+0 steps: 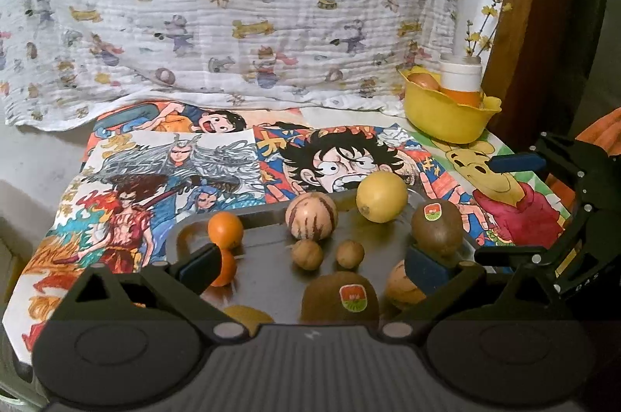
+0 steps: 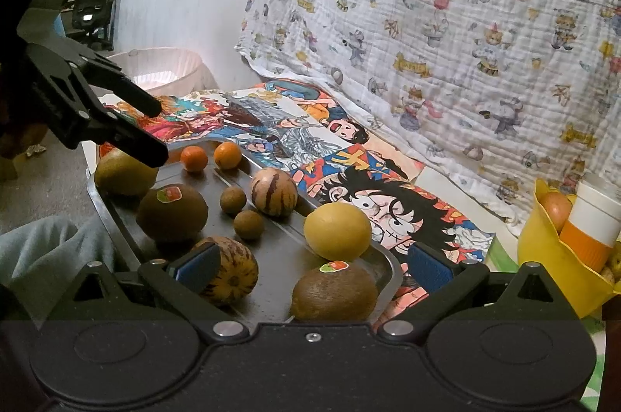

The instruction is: Organize fruits

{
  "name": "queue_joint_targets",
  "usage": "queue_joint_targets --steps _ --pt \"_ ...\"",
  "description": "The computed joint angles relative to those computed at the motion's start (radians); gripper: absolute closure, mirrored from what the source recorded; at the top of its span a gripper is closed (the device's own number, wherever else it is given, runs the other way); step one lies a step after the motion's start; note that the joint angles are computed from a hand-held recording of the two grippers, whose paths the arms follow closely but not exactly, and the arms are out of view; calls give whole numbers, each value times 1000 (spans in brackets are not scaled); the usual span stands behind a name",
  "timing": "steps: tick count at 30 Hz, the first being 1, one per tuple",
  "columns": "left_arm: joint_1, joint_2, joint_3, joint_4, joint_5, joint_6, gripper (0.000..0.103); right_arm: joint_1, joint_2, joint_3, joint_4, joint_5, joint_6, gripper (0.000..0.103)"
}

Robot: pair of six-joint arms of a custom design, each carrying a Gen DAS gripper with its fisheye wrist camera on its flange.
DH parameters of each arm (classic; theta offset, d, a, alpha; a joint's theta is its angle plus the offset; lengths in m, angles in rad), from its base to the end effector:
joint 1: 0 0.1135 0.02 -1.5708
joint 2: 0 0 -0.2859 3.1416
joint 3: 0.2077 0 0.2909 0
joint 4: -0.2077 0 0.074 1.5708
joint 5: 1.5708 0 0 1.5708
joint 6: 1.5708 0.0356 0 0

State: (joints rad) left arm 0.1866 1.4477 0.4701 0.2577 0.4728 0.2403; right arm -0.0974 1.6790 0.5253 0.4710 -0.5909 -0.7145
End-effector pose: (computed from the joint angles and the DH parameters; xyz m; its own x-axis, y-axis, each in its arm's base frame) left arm 0.2715 0.0348 0.1251 -0.5885 0.1045 -0.8017 0.3206 0.9405 -0.1127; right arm 0.3019 -0.0096 0.0964 -0.2454 -0.5228 -0.8164 -0.6754 0.6963 -0.2429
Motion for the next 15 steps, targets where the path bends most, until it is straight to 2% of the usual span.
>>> queue_joint_targets --steps 7,15 --pt "41 -27 -32 7 11 9 1 -1 -6 -19 25 -1 15 1" --pt "97 -101 -107 34 21 0 1 23 -51 -102 91 31 132 1"
